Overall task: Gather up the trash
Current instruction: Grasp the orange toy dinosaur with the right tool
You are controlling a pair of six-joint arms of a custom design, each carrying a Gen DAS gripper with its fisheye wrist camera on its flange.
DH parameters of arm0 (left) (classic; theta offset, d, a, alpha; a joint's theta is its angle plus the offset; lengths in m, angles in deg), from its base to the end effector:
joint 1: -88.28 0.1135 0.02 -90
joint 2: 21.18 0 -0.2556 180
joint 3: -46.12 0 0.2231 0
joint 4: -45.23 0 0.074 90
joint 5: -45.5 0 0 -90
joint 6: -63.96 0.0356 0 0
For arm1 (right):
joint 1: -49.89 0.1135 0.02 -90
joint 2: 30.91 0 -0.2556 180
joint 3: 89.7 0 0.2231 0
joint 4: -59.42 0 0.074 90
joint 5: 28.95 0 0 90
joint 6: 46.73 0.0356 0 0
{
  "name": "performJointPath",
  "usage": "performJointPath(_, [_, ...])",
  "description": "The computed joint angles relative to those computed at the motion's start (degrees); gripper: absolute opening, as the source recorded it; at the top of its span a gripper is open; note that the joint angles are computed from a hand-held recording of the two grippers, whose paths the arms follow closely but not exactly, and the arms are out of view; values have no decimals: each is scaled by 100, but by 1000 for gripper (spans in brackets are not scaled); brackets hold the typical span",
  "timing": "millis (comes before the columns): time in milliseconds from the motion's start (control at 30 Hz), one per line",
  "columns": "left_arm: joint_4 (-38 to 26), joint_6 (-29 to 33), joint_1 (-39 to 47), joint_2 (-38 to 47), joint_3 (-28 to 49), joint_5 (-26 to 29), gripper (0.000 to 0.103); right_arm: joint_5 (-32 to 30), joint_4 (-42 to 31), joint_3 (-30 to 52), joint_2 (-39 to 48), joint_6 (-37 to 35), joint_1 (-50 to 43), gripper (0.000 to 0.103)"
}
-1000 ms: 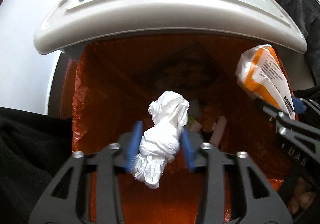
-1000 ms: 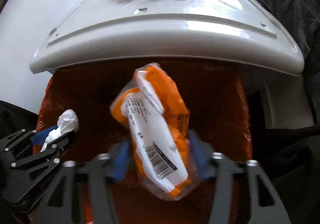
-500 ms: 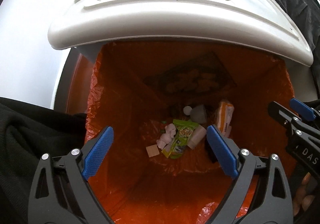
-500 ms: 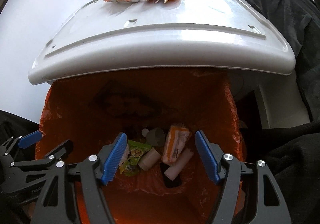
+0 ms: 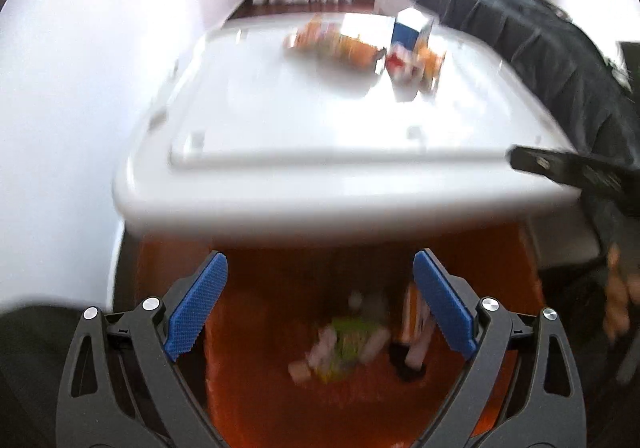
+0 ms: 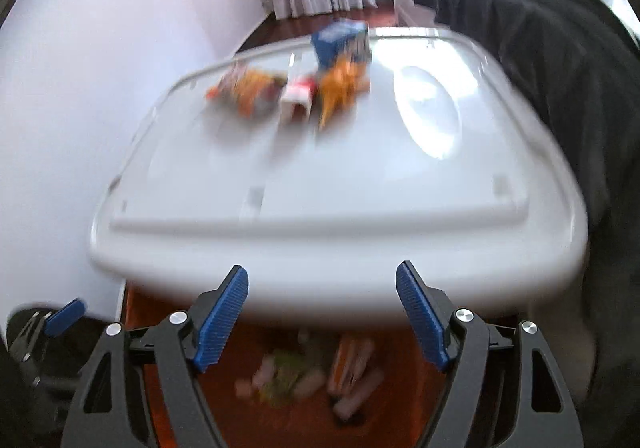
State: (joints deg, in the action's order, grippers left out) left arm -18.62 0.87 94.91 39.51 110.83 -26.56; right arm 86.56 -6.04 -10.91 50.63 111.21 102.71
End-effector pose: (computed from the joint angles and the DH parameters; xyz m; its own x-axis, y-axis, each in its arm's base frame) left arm 0.1718 0.0089 0.2588 -0.7459 0.3468 -0.5687 0.4278 0.9038 -0.0100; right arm 0.1601 0.1856 0.2571 -0.7876 0.3457 -0.5100 0.2863 0.9383 0.1938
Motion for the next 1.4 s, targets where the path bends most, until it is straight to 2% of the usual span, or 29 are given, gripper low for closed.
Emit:
performJointPath(133, [861,-650,-694,367,332,-582,92,-455,329,643,529,-1448,-1625,75])
performJointPath(267, [1299,-1030,-743,673,296,-760,92,-832,562,1372,1416,-1890,-2608,73])
performJointPath(367, [1291,-1059,-635,915,256,-799,92,-1040,668,1968,2146,-1863,-3032,65])
performJointPath(567, [1018,-983,-356,1052,338,-586,92,-1286,383,3136,3361,-1330,-3344,62])
performJointPath(733, [940,-872,-183,1038,330,-421,92,-753,-696,4596,4421,-1286,-3209,60])
performJointPath(867, [918,-868,-127,990,321,-336,92,-287,-1117,5049,4824,-1235,-2977,61])
performJointPath(1067, [930,-873,-92,895,272,-272,92,99,-1161,4783,4695,-1173,-2738,59])
performJointPath(1233, [958,-897,-132,785,176,-267,92,69,-412,3429,3898,-1030,-2594,58])
performJointPath(1400, [1040,-1031,-285,808,49,-288,92,-512,309,2031,2862,-1187,-2651,58])
